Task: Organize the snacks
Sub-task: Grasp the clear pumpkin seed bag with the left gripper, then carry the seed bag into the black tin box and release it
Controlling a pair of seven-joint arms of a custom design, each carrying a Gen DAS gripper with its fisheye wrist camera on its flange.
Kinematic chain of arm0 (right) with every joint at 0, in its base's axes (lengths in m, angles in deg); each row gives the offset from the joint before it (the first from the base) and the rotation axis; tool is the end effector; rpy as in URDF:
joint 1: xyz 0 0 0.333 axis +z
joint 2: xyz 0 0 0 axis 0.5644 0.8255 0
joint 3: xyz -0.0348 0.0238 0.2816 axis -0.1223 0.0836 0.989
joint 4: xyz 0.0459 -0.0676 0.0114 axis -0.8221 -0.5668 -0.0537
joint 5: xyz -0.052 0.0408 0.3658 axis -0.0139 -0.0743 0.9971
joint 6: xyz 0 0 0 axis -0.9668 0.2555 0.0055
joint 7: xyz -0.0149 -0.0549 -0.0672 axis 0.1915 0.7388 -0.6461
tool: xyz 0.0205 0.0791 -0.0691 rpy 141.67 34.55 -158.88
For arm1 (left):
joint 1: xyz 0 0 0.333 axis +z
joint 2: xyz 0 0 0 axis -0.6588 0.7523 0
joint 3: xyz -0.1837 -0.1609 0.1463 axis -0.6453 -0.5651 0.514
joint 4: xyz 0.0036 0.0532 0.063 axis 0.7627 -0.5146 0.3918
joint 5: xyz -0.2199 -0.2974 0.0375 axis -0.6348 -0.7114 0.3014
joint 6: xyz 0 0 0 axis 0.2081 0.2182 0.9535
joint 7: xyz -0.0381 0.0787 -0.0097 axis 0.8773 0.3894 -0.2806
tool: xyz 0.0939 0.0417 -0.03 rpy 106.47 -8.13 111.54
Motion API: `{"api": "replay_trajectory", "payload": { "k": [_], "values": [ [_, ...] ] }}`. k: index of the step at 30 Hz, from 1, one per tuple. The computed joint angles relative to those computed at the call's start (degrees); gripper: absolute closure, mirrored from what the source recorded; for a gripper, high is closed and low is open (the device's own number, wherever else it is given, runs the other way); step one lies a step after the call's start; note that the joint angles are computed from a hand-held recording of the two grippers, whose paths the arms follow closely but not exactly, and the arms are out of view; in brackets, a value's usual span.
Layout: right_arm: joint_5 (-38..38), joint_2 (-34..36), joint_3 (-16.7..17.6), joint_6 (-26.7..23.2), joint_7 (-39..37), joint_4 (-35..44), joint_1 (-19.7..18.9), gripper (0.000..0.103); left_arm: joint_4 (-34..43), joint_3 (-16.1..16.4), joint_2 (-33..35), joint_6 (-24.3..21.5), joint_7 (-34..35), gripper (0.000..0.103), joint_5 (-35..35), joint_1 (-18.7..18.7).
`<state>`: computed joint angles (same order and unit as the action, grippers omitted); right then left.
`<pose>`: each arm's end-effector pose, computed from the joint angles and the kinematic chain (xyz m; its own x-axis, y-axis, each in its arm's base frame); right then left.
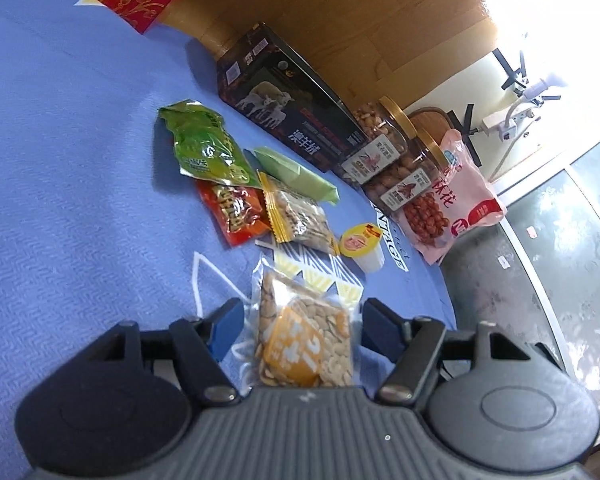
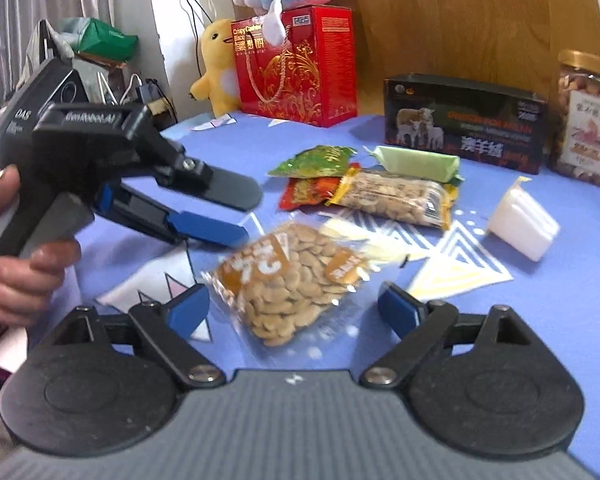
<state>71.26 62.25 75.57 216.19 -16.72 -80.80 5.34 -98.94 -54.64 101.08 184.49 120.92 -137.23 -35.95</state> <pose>0.6934 0.1266 0.2949 0.6879 -0.7091 -0.1550 -0.4758 -0.2793 -0.8340 0.6928 -0.1552 0.3062 -0.1342 -0.6520 0.7462 -0.8002 -0.3729 -0.4697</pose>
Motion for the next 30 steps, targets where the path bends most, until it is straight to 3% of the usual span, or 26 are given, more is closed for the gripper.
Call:
{"api": "replay_trajectory", "payload": {
  "k": [6,12,15,17,21,22,24,30],
  "values": [
    [3.14,0.60,3.89,-1.58,-1.05,-3.06,-5.29,0.010,1.60,0.45,1.21,-4.61,-0.77,0.035,2.80,0.07],
    [-1.26,-2.01,1.28,4.77,-1.65,-6.07,-1.99,0.009,2.64,-0.93,2.41,-8.27,-0.43,0.038,2.03,0.96],
    [-4.50,-2.40,-0.11,7.60,-0.87,-6.72,-0.45,0.012,3.15,-2.06,3.46,-11.11,0.34,0.050,-1.40,2.45],
    [-5.78,-1.66,0.65,8.50,-0.03,-6.94,-1.13,0.018,3.69,-2.18,4.13,-12.66,0.41,0.053,-3.17,2.76],
    [-7.59,0.09,2.14,8.76,2.77,-6.40,-2.65,0.024,5.76,1.78,4.25,-11.21,-3.88,0.056,3.31,-2.22],
    [-8.22,0.34,2.32,8.75,3.33,-6.39,-2.88,0.024,6.35,2.88,4.24,-10.32,-5.17,0.059,6.17,-3.74],
    [-9.31,0.39,2.36,9.48,4.80,-6.70,-2.93,0.024,7.68,4.36,4.76,-8.42,-8.48,0.087,11.06,-6.00],
    [-11.08,3.96,6.40,7.88,9.85,-6.24,-7.00,0.022,9.27,-2.48,8.04,-12.69,-5.57,0.091,6.31,0.90]
  ]
}}
